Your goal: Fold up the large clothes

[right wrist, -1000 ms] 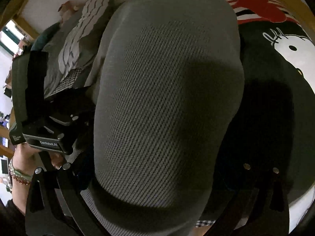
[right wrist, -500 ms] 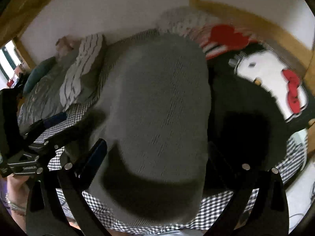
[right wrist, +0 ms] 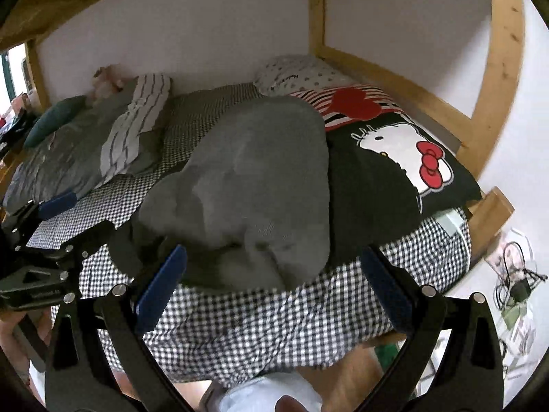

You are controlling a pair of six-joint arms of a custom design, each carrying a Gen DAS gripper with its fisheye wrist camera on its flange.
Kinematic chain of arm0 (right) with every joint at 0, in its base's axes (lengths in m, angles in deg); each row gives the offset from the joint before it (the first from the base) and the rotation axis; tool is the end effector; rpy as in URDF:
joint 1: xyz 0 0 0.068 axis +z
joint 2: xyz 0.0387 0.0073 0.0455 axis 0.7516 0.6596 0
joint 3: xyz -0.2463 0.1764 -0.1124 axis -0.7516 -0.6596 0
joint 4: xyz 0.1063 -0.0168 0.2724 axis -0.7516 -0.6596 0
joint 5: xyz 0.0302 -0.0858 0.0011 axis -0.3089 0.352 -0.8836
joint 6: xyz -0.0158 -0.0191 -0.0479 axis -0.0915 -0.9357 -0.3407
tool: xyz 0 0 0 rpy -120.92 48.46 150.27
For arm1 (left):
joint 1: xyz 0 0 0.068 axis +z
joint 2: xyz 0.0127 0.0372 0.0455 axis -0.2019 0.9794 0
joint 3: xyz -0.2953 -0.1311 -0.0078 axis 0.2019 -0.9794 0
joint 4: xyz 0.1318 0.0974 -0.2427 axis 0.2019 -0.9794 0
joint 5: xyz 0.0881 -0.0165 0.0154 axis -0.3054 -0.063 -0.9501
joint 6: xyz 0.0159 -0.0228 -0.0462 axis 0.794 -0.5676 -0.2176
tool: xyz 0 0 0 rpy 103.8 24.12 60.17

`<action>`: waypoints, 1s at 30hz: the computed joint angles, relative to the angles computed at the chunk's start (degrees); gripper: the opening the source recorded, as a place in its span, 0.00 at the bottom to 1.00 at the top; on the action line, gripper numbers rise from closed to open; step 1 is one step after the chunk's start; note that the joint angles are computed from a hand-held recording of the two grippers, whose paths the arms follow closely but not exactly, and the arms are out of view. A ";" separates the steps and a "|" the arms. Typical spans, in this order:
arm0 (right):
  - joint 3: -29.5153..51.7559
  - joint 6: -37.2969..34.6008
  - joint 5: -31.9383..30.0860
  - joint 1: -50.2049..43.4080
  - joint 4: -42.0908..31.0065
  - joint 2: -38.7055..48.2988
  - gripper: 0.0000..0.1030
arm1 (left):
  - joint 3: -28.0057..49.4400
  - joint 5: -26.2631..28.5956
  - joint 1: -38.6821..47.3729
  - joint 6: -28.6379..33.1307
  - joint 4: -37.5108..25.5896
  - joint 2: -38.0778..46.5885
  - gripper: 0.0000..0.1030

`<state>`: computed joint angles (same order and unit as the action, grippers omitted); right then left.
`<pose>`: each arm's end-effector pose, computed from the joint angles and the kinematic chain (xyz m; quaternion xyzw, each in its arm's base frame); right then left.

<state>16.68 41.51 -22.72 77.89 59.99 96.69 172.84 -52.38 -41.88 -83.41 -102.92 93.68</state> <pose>0.2658 0.1340 0.3057 0.0247 0.9203 0.0097 0.3904 0.3305 -0.1880 0.4564 0.1767 0.8948 -0.0725 0.4036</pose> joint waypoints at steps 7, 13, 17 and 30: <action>-4.42 8.99 8.29 12.13 -5.19 -4.64 0.97 | -11.03 -3.42 -2.59 -2.64 -0.88 -10.91 0.96; -7.26 18.53 14.69 22.57 -11.47 -8.57 0.97 | -18.18 -6.66 -6.70 -5.61 -2.44 -18.23 0.96; -7.35 27.00 19.13 30.68 -18.74 -10.23 0.97 | -21.55 -9.20 -10.78 -8.34 -3.92 -22.14 0.96; -7.57 61.93 26.11 56.00 -42.62 -9.03 0.97 | -27.62 -21.36 -27.77 -23.15 -11.65 -30.03 0.96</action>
